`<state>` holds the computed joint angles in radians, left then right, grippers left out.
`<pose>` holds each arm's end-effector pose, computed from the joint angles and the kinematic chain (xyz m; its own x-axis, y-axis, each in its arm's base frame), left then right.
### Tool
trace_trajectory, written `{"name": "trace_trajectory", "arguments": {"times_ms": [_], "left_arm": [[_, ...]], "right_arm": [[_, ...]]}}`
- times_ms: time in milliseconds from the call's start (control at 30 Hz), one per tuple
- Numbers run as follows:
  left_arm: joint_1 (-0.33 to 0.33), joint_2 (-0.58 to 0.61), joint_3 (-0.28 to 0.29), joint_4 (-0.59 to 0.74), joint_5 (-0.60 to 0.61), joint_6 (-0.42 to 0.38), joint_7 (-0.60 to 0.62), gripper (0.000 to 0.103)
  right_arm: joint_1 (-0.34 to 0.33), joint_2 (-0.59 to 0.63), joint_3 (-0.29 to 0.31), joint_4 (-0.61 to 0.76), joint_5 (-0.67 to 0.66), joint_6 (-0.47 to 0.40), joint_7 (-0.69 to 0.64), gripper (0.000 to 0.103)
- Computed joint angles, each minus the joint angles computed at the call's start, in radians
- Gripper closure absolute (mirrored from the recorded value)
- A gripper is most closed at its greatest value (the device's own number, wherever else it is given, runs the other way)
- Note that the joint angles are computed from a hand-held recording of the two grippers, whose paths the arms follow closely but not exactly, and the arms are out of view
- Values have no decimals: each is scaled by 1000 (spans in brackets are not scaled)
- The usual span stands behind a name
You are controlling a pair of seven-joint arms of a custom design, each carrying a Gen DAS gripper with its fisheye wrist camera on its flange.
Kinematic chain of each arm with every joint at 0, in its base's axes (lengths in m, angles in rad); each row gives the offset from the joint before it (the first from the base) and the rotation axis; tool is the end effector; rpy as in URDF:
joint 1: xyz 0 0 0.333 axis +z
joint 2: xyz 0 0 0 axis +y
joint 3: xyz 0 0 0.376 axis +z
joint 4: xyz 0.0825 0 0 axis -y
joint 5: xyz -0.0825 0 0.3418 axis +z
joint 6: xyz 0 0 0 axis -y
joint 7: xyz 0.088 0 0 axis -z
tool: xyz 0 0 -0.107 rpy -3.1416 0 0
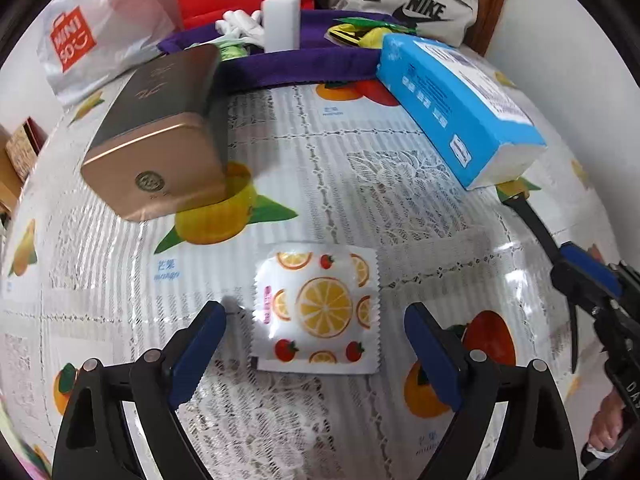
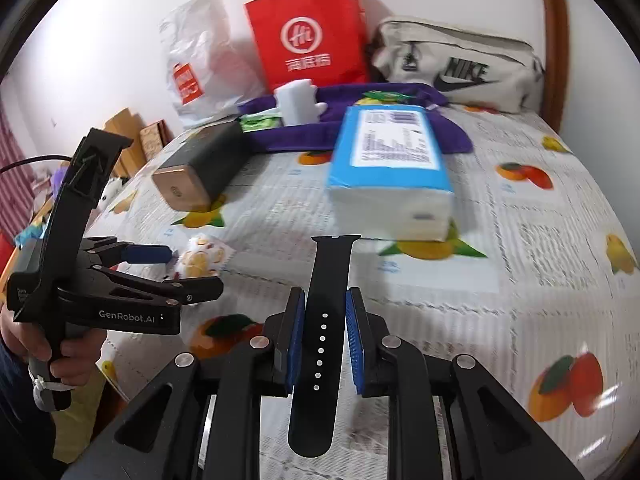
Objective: Organize soft objects
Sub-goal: 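Lift the black strap with right gripper while left moves toward the orange-print wrapper, then carry the black strap with right gripper while left carries the orange-print wrapper to the purple towel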
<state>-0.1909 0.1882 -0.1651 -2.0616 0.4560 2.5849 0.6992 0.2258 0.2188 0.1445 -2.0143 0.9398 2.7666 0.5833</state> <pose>0.5485 -0.2064 0.4646 0.1732 -0.9849 0.0073 -0.8939 -0.1603 -0.4185 0.5755 0.1794 0.4760 0.5725 -0.7935 -0.2065 -0.6866 -0.3263 -0.6496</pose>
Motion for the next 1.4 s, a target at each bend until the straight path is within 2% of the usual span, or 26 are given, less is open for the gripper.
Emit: {"name": "trace_trajectory", "arguments": {"times_ms": [67, 133, 200, 233, 300, 333, 367, 500, 600, 933, 1233, 1400], "left_arm": [[-17, 10, 8, 14, 45, -21, -32, 13], [-25, 10, 13, 10, 84, -7, -57, 18], [-29, 11, 15, 8, 114, 14, -70, 32], [-29, 14, 14, 13, 121, 16, -67, 36], [-24, 14, 5, 16, 111, 27, -41, 54], [-25, 13, 5, 18, 111, 26, -38, 59], [-29, 12, 5, 21, 113, 24, -44, 67], [-23, 4, 3, 19, 88, 17, -33, 76], [-12, -17, 0, 4, 51, 20, -28, 77], [28, -101, 13, -36, 44, 34, -70, 76], [75, -161, 21, -36, 84, 41, -119, 76], [96, -163, 25, -11, 80, 49, -103, 76]], "right_arm": [[-12, 1, -3, 0, 18, -14, -6, 82], [-18, 0, -4, -3, 36, -10, -17, 82], [-26, 2, -3, 3, 64, -17, -34, 82], [-28, 3, -4, 6, 72, -18, -37, 82], [-29, 4, -5, 8, 82, -21, -45, 82], [-30, 3, -6, 10, 87, -23, -50, 82], [-30, 3, -6, 10, 90, -23, -55, 82], [-30, -4, -10, 14, 100, -31, -66, 82], [-26, -12, -15, 14, 92, -29, -59, 82], [-15, -32, -26, 43, 46, -41, -22, 82], [-18, -8, -24, 139, 15, -60, 33, 82], [-11, 22, -17, 207, -38, -67, 66, 82]]}}
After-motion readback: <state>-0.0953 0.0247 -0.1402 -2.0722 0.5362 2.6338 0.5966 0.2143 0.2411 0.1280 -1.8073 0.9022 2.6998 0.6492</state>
